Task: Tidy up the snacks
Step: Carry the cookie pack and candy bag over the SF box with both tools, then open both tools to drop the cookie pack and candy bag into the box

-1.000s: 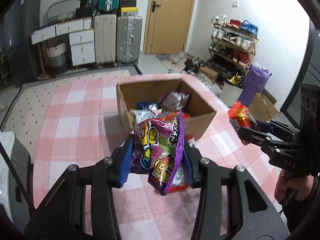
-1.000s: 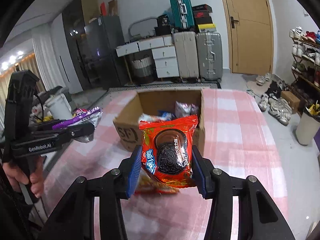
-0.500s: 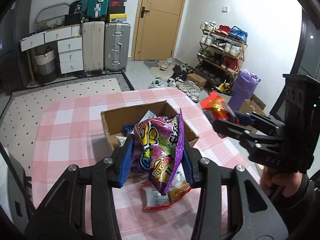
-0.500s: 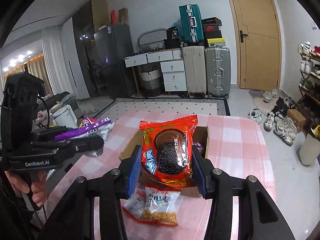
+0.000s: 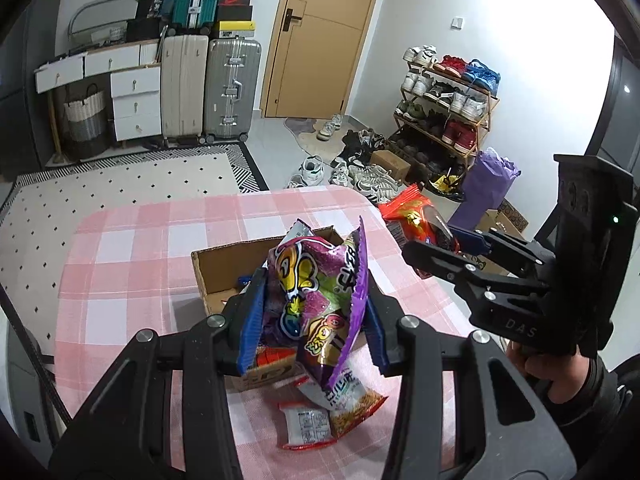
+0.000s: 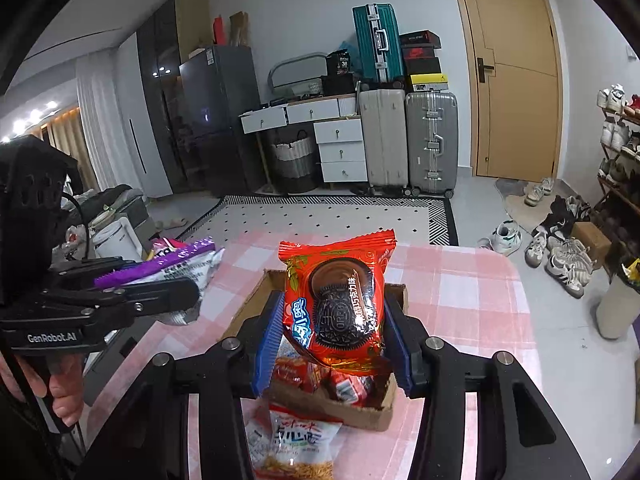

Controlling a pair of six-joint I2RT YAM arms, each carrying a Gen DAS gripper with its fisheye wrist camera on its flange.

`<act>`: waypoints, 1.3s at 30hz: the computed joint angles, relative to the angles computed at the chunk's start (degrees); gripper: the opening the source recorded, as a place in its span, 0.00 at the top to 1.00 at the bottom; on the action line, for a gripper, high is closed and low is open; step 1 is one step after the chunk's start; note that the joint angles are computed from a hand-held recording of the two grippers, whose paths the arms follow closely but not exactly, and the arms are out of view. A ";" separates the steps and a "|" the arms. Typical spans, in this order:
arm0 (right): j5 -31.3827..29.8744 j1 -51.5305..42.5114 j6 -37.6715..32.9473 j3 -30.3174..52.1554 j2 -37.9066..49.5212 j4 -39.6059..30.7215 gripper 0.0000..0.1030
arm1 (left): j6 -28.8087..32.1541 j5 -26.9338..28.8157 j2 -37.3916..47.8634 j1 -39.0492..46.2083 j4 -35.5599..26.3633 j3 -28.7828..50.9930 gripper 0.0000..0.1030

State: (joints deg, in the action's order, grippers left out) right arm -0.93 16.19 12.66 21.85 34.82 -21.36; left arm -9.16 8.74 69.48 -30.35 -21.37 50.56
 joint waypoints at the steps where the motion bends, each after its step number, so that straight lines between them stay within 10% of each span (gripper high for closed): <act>1: -0.89 -0.87 -0.38 0.18 1.50 1.28 0.54 | 0.03 0.45 2.25 0.48 1.12 0.79 0.61; 30: -9.18 -6.58 -3.21 0.70 44.72 37.44 0.52 | 2.84 9.07 38.26 7.25 16.52 11.87 0.59; 35: -8.60 -8.09 -2.89 -1.31 41.20 37.64 0.32 | -0.53 6.22 37.91 7.84 16.58 11.51 0.24; 39: -8.77 -10.05 -3.26 -4.21 32.26 34.31 0.25 | -0.39 5.83 34.96 7.84 17.60 9.06 0.24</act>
